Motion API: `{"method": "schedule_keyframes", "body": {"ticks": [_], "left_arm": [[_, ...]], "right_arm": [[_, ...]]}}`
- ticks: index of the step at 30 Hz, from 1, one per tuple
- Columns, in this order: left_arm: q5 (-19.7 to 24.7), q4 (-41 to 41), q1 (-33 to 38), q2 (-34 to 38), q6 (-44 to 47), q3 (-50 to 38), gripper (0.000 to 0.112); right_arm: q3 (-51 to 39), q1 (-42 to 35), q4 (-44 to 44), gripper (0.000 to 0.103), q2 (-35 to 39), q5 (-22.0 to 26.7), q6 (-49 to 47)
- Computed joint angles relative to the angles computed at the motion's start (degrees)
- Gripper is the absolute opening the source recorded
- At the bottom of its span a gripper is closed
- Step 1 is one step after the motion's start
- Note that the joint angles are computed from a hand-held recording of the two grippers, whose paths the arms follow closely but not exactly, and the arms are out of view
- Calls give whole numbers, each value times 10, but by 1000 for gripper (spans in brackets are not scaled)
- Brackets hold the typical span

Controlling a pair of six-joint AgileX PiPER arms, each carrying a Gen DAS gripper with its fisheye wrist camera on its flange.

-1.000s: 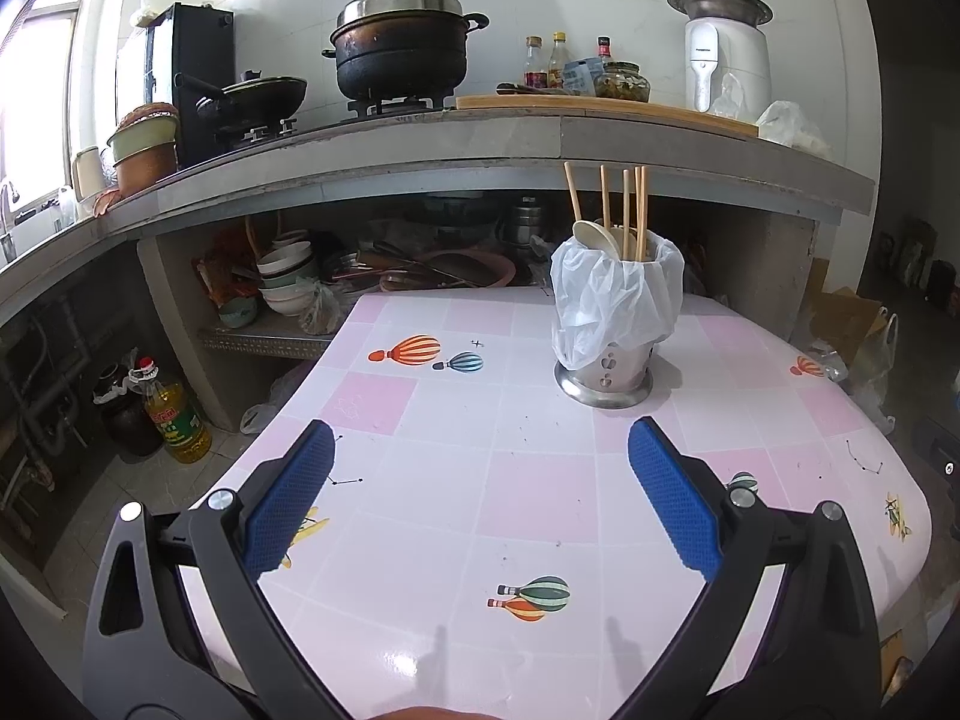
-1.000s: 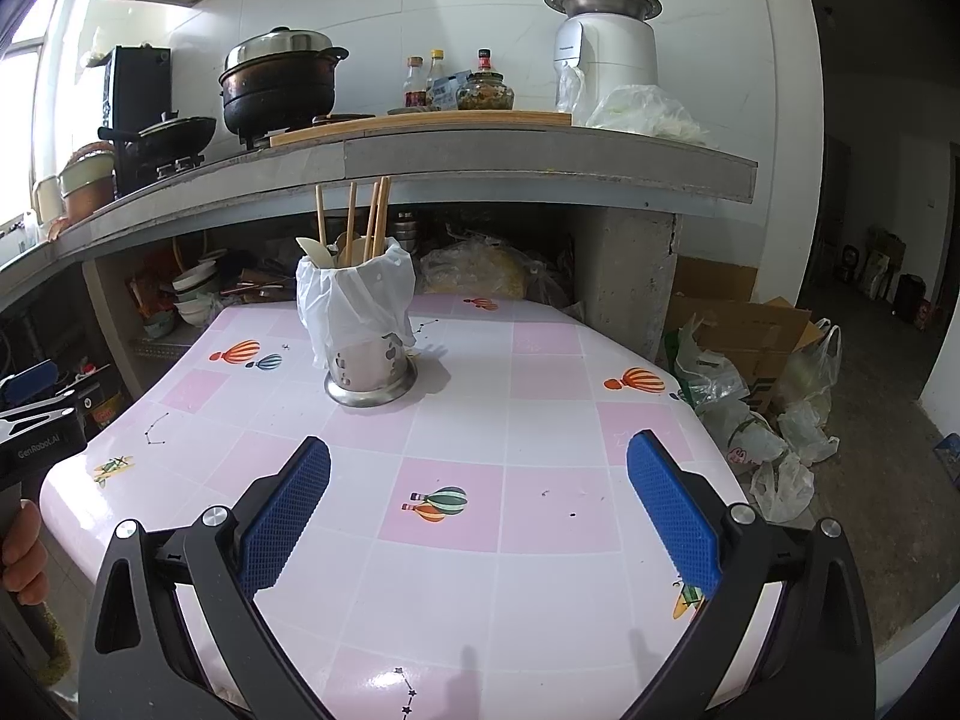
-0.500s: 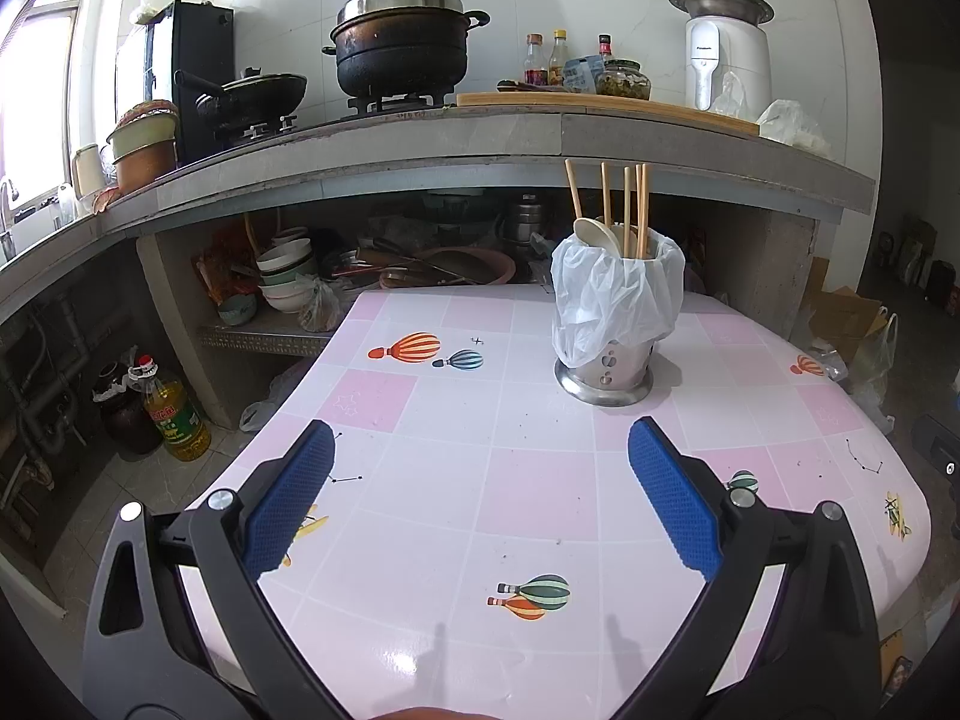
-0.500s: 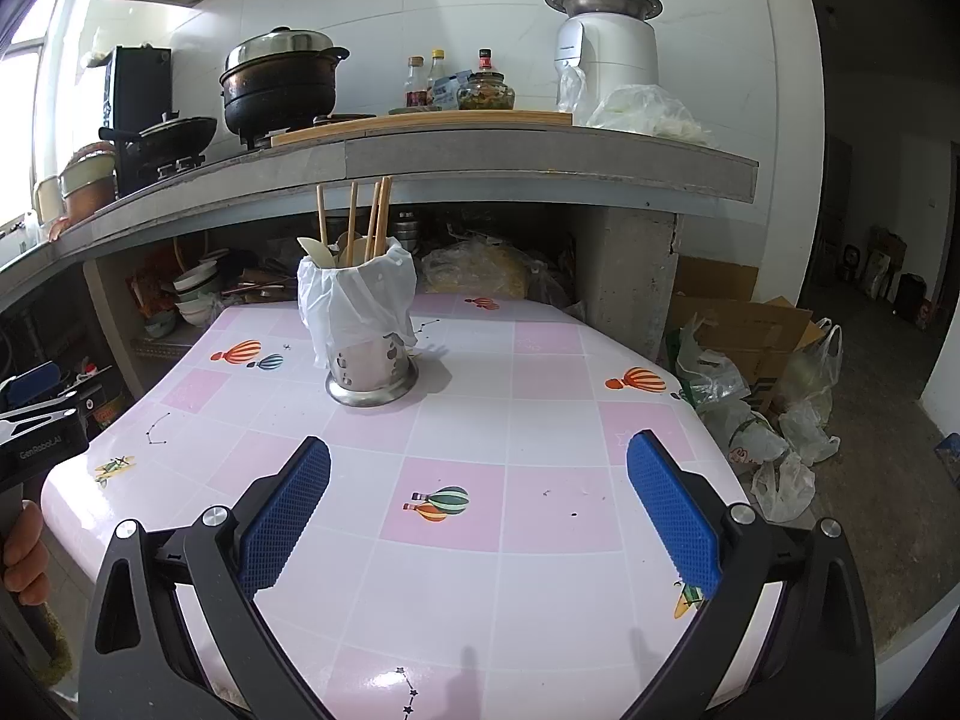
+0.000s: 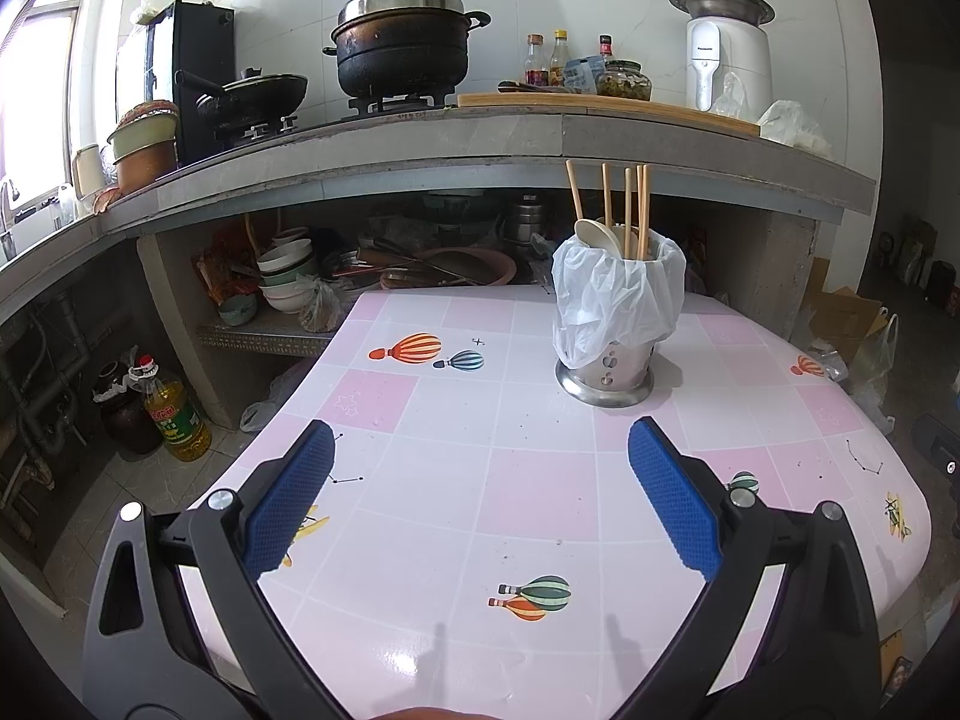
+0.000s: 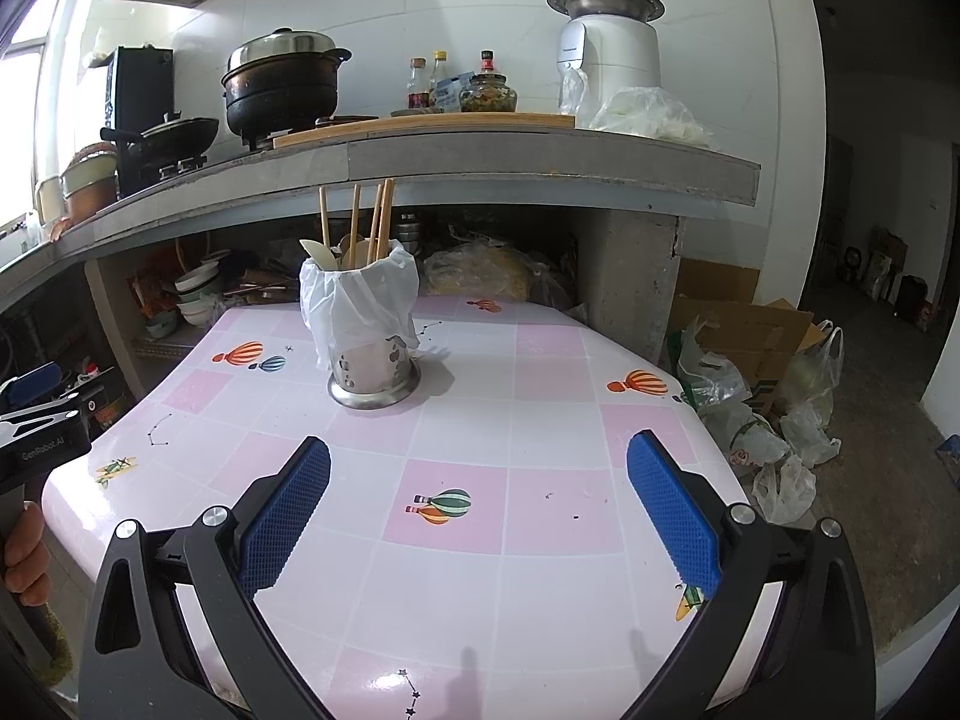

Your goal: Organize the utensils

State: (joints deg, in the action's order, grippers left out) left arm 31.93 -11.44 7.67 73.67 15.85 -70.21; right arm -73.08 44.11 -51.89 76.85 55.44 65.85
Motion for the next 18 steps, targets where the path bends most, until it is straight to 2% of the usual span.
{"method": "schedule_keyframes", "body": {"ticks": [18], "left_arm": [[1, -1, 1, 0, 2, 0, 95]], "right_arm": [[-5, 1, 0, 97, 3, 0, -3]]}}
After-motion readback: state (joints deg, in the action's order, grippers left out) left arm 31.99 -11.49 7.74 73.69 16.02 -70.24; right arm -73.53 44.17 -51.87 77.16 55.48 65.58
